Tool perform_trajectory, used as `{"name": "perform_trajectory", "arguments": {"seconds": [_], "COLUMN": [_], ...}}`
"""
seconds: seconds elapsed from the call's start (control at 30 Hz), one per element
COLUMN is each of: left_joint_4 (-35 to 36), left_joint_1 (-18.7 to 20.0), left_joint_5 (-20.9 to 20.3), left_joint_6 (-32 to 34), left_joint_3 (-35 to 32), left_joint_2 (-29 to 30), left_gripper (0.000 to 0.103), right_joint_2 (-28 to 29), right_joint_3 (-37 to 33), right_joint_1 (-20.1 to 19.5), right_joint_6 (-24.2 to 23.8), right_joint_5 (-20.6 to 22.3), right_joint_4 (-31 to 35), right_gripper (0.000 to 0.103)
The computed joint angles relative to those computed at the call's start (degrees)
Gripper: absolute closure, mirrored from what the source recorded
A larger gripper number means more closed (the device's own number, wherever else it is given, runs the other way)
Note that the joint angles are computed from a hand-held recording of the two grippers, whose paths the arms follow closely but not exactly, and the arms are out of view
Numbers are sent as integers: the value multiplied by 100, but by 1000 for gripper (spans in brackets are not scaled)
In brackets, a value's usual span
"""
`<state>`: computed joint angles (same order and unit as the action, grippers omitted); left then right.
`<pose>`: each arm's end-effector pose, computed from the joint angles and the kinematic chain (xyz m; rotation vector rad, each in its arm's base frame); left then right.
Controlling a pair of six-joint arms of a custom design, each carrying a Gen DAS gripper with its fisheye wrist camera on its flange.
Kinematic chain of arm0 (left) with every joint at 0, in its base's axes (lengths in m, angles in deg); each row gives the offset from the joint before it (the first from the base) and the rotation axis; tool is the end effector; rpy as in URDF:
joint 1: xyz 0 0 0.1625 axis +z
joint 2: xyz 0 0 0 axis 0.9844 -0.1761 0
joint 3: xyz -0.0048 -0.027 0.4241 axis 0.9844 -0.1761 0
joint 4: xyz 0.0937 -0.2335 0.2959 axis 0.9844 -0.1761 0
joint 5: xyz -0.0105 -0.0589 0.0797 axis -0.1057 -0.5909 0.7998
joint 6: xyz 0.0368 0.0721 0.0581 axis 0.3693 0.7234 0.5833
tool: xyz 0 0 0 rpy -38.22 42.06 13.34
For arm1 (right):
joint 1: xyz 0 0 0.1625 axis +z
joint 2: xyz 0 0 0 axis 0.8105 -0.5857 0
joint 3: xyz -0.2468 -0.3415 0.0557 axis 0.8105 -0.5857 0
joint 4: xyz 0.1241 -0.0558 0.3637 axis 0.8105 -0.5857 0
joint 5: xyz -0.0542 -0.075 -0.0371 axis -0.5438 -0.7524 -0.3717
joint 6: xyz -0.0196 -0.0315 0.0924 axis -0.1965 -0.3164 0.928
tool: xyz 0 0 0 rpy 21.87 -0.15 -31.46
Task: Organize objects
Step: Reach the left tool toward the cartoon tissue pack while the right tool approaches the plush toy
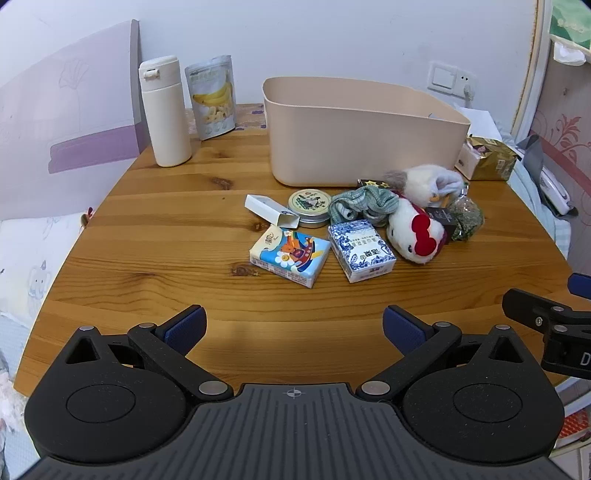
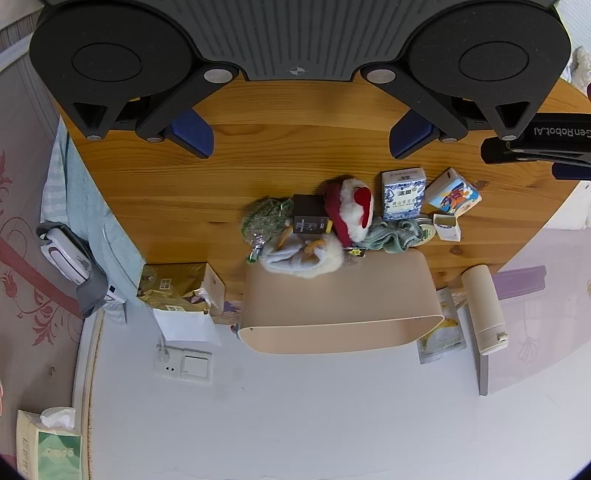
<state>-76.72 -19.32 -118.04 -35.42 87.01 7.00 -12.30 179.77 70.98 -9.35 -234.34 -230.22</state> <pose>-0.0545 -0.5190 0.3511 0.4573 2.2412 -0.8920 0.3969 -0.4758 -0.0194 0.3423 -2.1653 1.0694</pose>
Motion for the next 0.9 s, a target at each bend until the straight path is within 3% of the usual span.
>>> {"name": "perform_trajectory", "arguments": {"seconds": [0.5,0.9], "left_joint_4": [5,31], "left_joint_1": [138,288], "left_joint_5": [-135,-196], "left_joint_6": [194,358], "left_joint_3": [-211,-499], "left_joint_2": [108,304], "left_gripper": [0,0], "right_joint_2": [-114,-57], "right_joint_3": [-19,-237], "right_joint_1": [-92,-147], "right_joint_6": [322,347], "right_joint_5": [288,294], "right_joint_4": [418,699], "right_gripper": [10,12]}}
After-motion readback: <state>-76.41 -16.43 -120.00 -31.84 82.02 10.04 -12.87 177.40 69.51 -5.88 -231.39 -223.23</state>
